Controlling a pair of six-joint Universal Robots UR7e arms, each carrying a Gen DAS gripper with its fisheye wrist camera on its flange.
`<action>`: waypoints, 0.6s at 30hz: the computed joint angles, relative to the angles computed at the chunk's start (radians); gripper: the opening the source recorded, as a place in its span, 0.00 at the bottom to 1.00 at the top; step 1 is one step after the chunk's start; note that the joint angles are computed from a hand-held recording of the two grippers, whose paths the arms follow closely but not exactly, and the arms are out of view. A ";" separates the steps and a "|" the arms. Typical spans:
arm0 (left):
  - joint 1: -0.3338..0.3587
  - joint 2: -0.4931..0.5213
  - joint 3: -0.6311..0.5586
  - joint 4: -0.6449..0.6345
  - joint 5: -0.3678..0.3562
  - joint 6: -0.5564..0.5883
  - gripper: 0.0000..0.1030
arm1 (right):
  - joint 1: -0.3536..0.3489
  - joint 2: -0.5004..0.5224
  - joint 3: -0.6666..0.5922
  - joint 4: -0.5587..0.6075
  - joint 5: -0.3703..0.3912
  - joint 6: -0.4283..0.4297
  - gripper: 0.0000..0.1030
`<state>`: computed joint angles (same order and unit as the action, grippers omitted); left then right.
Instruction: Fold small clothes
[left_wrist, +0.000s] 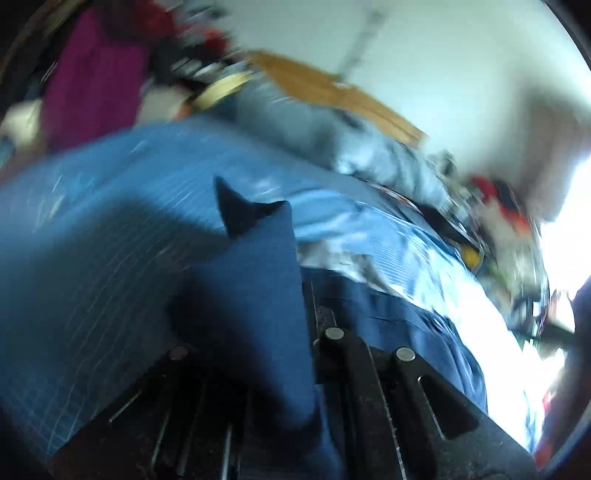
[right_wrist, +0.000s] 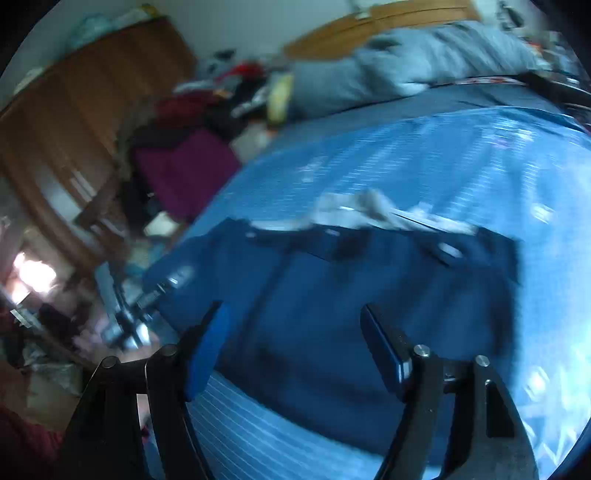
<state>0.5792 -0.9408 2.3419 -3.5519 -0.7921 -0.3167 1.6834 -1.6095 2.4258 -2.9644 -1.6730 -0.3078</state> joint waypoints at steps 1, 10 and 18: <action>-0.028 0.010 -0.005 0.002 0.002 0.033 0.06 | 0.008 0.071 -0.070 0.062 0.059 -0.006 0.81; -0.128 0.118 -0.059 0.123 -0.105 0.132 0.10 | -0.091 0.442 -0.387 0.276 0.272 0.128 0.69; -0.185 0.172 -0.120 0.228 -0.237 0.190 0.11 | -0.260 0.256 -0.129 0.023 0.296 0.105 0.15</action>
